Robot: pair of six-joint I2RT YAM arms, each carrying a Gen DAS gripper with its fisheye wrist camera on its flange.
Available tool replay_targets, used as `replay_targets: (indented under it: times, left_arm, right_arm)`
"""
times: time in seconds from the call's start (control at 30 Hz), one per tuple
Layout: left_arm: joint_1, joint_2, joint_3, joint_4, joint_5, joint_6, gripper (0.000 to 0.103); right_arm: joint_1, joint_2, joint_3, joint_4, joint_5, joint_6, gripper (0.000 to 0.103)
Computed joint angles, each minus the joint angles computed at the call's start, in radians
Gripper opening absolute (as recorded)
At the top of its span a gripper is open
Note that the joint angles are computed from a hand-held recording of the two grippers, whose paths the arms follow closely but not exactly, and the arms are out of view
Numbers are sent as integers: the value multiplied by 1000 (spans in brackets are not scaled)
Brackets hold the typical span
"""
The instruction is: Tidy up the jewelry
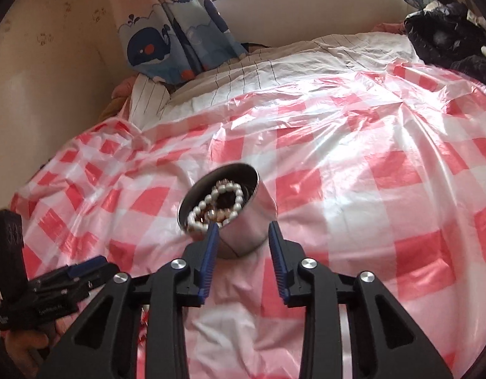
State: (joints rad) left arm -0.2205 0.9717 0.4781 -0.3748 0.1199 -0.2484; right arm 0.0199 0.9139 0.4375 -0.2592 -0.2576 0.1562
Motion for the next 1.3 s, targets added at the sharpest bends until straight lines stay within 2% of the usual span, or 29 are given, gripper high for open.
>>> replay_targets:
  times: [0.1,0.13,0.17,0.2,0.27,0.37,0.77,1.03,1.3]
  left_arm:
    - [-56,-69,-65,-16,-99,-35,66]
    - [-74,-84,-87,-9,-125,-47,67]
    - [-95,-98,-106,-1,-155,-55,68]
    - [-112,-108,-116,3,-179,-59,69]
    - [-153,-125,-131,5,-230,-72,84]
    - [-206,-121,-145,16,-290,-81,95]
    - [-164,-120,-164,42,-238,-64,95]
    - [-57,-165,-198,73,-97,-38,95]
    - [-67,-162,-197,73,-107,-44,95]
  right_arm:
    - [69,-118,-62,-125,135,-22,58]
    - [88,-116,-77,-143,169,-24,76]
    - [101,-105,-98,-156,200,-28,88]
    - [110,-83,-120,-152,225,-33,88]
    - [135,-101,-138,-155,268,-37,96]
    - [203,-128,-159,-162,343,-29,96]
    - [235,-98,-159,-149,377,-16,96]
    - [233,-97,-160,-147,375,-18,96]
    - [232,-96,-160,-147,375,-19,96]
